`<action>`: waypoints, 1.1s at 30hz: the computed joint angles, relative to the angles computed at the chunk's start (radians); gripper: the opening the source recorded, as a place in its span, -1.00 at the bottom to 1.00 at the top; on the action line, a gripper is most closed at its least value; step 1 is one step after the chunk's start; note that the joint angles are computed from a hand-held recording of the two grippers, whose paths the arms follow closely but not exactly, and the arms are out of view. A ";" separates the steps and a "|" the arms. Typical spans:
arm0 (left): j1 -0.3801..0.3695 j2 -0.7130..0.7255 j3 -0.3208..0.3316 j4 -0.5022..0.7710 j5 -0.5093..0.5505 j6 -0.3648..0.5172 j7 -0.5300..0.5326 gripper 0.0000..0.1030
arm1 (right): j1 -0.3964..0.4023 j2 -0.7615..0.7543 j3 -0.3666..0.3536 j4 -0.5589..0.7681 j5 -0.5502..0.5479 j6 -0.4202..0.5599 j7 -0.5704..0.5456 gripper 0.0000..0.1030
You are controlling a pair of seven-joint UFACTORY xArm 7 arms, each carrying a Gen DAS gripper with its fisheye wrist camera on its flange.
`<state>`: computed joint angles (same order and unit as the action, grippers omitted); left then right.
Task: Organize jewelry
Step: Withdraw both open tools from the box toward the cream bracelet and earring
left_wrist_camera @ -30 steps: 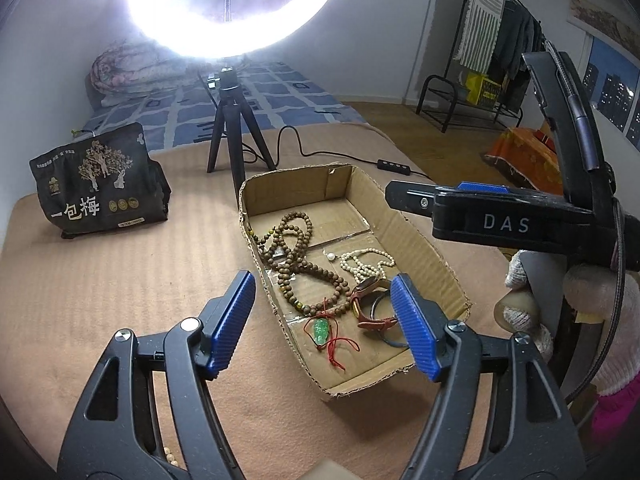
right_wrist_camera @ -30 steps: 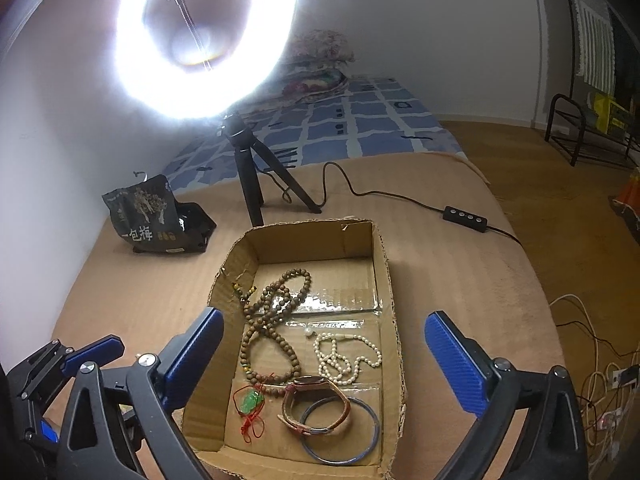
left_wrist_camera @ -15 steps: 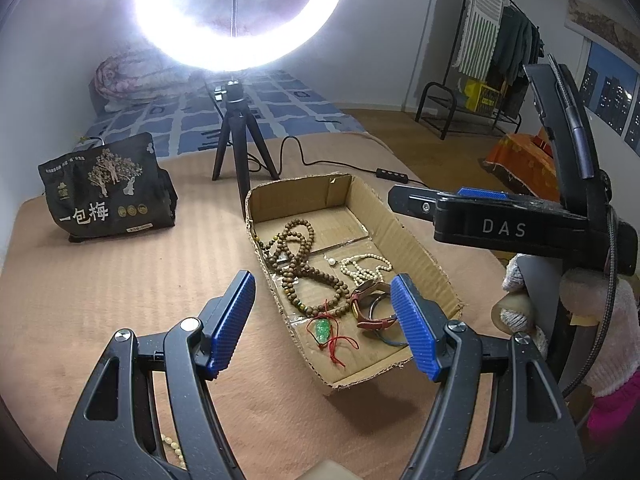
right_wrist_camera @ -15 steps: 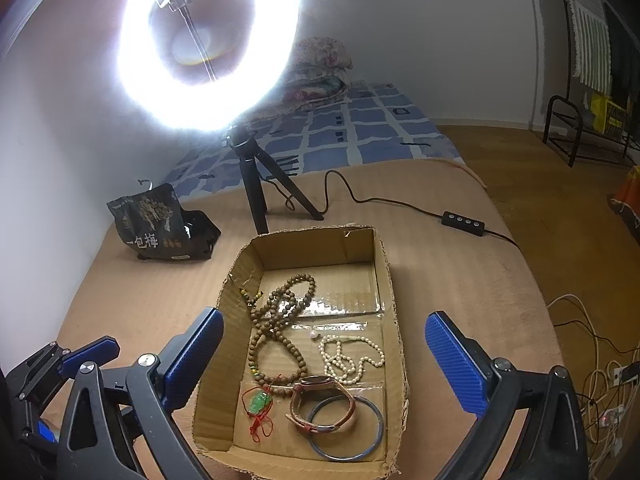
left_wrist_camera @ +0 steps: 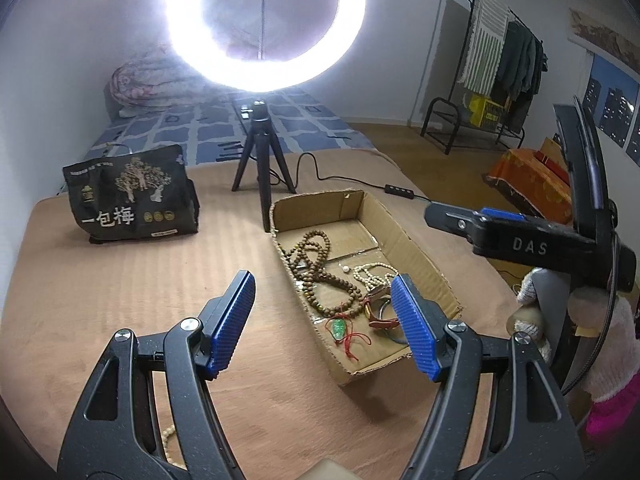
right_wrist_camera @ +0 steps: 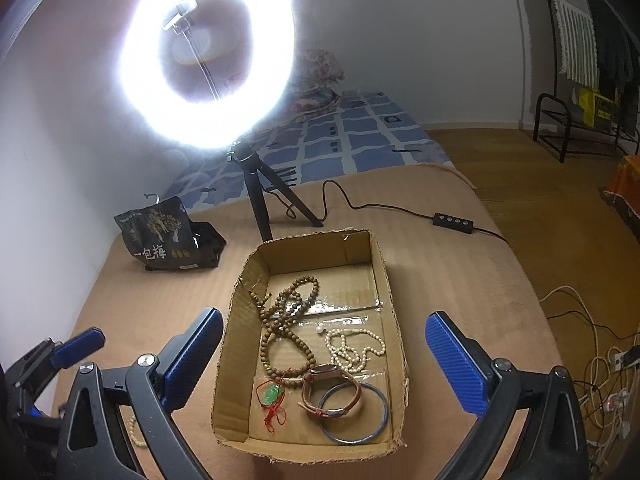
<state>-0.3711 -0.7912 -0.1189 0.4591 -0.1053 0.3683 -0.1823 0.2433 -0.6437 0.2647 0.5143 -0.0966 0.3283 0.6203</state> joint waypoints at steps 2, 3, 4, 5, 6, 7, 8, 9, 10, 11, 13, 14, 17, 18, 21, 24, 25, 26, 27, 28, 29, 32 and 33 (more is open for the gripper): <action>0.003 -0.022 0.008 -0.005 0.001 0.012 0.004 0.41 | -0.005 -0.012 0.018 0.004 -0.009 0.014 0.011 0.99; 0.007 -0.033 0.009 -0.007 0.004 0.019 0.006 0.41 | -0.007 -0.017 0.025 0.006 -0.015 0.020 0.015 0.99; 0.011 -0.047 0.012 -0.010 0.007 0.027 0.009 0.41 | -0.011 -0.022 0.035 0.009 -0.021 0.026 0.021 0.99; 0.014 -0.057 0.013 -0.014 0.008 0.031 0.012 0.41 | -0.015 -0.028 0.048 0.013 -0.030 0.033 0.030 0.99; 0.018 -0.071 0.018 -0.017 0.010 0.038 0.016 0.41 | -0.017 -0.034 0.058 0.017 -0.038 0.040 0.037 0.99; 0.021 -0.082 0.021 -0.020 0.011 0.043 0.020 0.41 | -0.020 -0.039 0.069 0.022 -0.046 0.047 0.045 0.99; 0.025 -0.094 0.025 -0.024 0.011 0.049 0.024 0.41 | -0.023 -0.045 0.080 0.025 -0.056 0.054 0.054 0.99; 0.030 -0.106 0.028 -0.027 0.011 0.055 0.026 0.41 | -0.028 -0.050 0.092 0.029 -0.067 0.062 0.064 0.99; 0.034 -0.117 0.032 -0.031 0.011 0.060 0.030 0.41 | -0.038 -0.056 0.112 0.037 -0.083 0.073 0.077 0.99; 0.039 -0.128 0.035 -0.033 0.011 0.067 0.032 0.41 | -0.043 -0.061 0.124 0.041 -0.096 0.081 0.086 0.99; 0.045 -0.147 0.047 -0.039 0.012 0.081 0.047 0.41 | -0.056 -0.072 0.157 0.055 -0.130 0.103 0.107 0.99; 0.049 -0.159 0.054 -0.042 0.015 0.089 0.059 0.41 | -0.060 -0.076 0.169 0.061 -0.145 0.113 0.116 0.99; 0.066 -0.200 0.071 -0.055 0.026 0.116 0.101 0.41 | -0.076 -0.097 0.218 0.080 -0.196 0.155 0.151 0.99; 0.073 -0.214 0.080 -0.060 0.030 0.125 0.118 0.41 | -0.075 -0.104 0.227 0.082 -0.207 0.164 0.162 0.99; 0.104 -0.247 0.116 -0.072 0.029 0.148 0.160 0.41 | -0.045 -0.109 0.226 0.085 -0.213 0.176 0.178 0.99; 0.147 -0.260 0.162 -0.075 0.023 0.171 0.205 0.41 | -0.007 -0.105 0.232 0.088 -0.207 0.184 0.189 0.99; 0.165 -0.259 0.181 -0.076 0.022 0.175 0.223 0.41 | 0.001 -0.101 0.238 0.091 -0.208 0.188 0.193 0.99; 0.179 -0.258 0.193 -0.078 0.018 0.178 0.236 0.41 | 0.012 -0.095 0.245 0.095 -0.208 0.191 0.197 0.99; 0.201 -0.252 0.210 -0.080 0.017 0.181 0.253 0.41 | 0.027 -0.085 0.249 0.097 -0.206 0.191 0.197 0.99; 0.216 -0.248 0.219 -0.081 0.012 0.182 0.265 0.41 | 0.047 -0.070 0.254 0.101 -0.201 0.189 0.196 0.99; 0.234 -0.241 0.234 -0.083 0.008 0.180 0.279 0.41 | 0.060 -0.055 0.259 0.106 -0.199 0.187 0.198 0.99; 0.276 -0.219 0.269 -0.089 -0.007 0.176 0.321 0.41 | 0.106 0.011 0.292 0.123 -0.195 0.179 0.214 0.99; 0.287 -0.209 0.280 -0.091 -0.013 0.172 0.335 0.41 | 0.118 0.038 0.302 0.129 -0.197 0.171 0.224 0.99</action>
